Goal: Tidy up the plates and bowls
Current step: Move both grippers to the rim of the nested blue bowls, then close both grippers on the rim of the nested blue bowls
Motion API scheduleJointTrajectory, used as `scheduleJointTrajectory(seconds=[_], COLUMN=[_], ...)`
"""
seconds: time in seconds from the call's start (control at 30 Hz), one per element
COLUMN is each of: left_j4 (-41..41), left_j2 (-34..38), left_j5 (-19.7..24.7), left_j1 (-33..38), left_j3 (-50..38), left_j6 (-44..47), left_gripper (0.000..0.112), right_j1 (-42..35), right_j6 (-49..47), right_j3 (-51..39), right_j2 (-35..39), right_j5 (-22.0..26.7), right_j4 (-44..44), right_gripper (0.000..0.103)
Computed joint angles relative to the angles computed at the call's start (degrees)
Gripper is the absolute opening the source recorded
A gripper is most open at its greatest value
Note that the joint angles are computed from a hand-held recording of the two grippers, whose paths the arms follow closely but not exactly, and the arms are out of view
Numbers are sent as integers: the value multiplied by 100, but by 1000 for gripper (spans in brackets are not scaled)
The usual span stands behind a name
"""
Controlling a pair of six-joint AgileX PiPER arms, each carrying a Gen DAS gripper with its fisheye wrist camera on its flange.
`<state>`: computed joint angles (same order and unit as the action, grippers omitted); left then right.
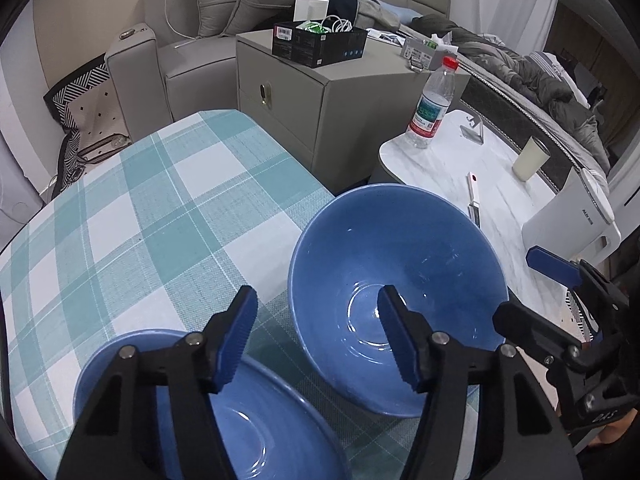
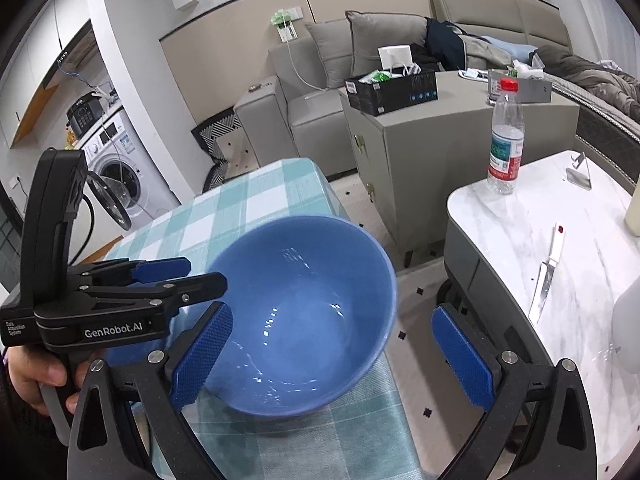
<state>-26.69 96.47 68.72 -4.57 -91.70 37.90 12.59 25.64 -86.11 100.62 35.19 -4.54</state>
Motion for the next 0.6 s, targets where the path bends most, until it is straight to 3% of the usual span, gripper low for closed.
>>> scheduleJointTrajectory(seconds=[0.07,0.33,0.47,0.6], left_j4=[82,377,498,638], left_j2=[59,86,60,5], left_j5=[21,19,30,-19], left_j1=[-52,-207,-276,-366], left_j3=[-39,25,46,147], left_j6=[-67,-138,-132,-120], left_gripper=[57,56,54,43], right_j1=[-35,-171,-176,-134], right_j6=[-32,-128,-255,-376], right_j3=[-17,-157,-141,-138], right_j2=[58,351,364,376], right_j5=[56,392,364,347], right_j4=[4,-39,43,59], right_gripper=[99,66,59,50])
